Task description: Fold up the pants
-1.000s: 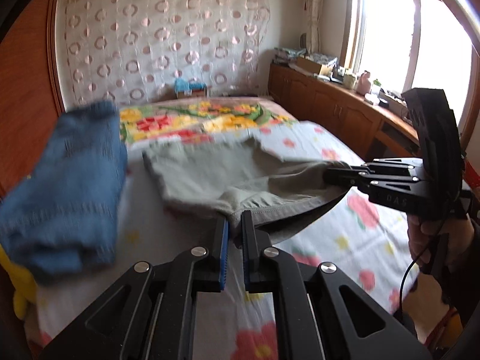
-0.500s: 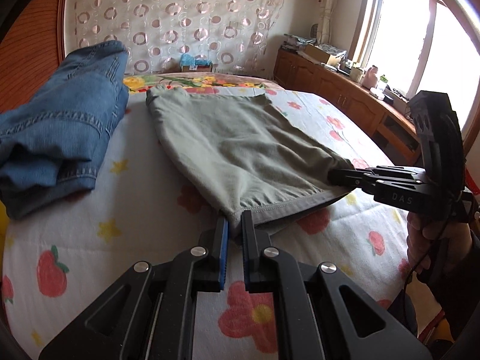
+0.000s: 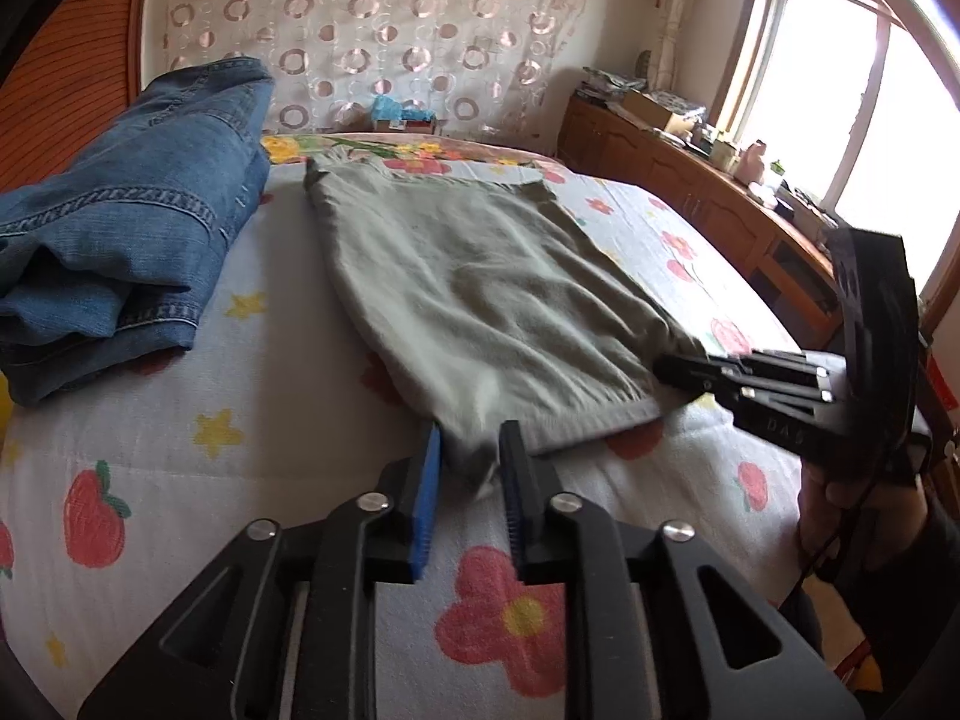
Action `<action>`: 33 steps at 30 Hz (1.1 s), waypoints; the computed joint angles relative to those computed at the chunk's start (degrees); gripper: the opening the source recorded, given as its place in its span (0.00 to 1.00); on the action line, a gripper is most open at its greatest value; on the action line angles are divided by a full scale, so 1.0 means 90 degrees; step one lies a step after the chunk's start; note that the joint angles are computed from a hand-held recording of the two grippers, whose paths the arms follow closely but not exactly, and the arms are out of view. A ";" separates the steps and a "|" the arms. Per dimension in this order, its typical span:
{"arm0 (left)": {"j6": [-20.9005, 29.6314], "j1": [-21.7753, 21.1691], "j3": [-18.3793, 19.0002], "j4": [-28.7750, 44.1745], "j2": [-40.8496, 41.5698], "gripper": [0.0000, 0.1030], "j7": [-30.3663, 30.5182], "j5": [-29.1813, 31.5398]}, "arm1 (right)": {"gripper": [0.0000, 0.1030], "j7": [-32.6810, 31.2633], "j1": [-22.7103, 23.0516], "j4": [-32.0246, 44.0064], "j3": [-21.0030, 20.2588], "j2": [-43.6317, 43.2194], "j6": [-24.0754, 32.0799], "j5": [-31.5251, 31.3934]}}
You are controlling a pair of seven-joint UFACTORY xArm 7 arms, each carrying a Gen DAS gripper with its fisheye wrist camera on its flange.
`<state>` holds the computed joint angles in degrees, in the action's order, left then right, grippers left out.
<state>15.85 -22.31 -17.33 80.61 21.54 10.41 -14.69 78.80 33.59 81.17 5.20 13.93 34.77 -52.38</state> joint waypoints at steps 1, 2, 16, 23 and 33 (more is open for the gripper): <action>-0.0004 -0.0043 0.0037 0.0056 0.0041 0.24 -0.0069 0.0025 | 0.05 0.0006 0.0010 0.0010 -0.0003 0.0009 0.0017 -0.0021; -0.0009 0.0001 -0.0013 0.0096 0.0060 0.25 -0.0053 -0.0045 | 0.06 0.0019 0.0014 0.0009 -0.0007 0.0013 0.0012 -0.0038; 0.0250 -0.0181 0.0201 0.0168 0.0289 0.32 -0.0722 0.0437 | 0.06 0.0122 -0.0071 -0.0262 0.0064 -0.0173 -0.0039 -0.0197; -0.0073 0.0025 -0.0082 -0.0021 0.0208 0.10 -0.0335 0.0136 | 0.05 0.0085 -0.0145 -0.0371 0.0112 -0.0277 -0.0100 -0.0172; -0.0225 0.0614 -0.0679 -0.0471 -0.0477 0.09 0.0913 -0.1037 | 0.05 0.0201 -0.0234 -0.0856 0.0395 -0.0853 -0.0435 -0.0289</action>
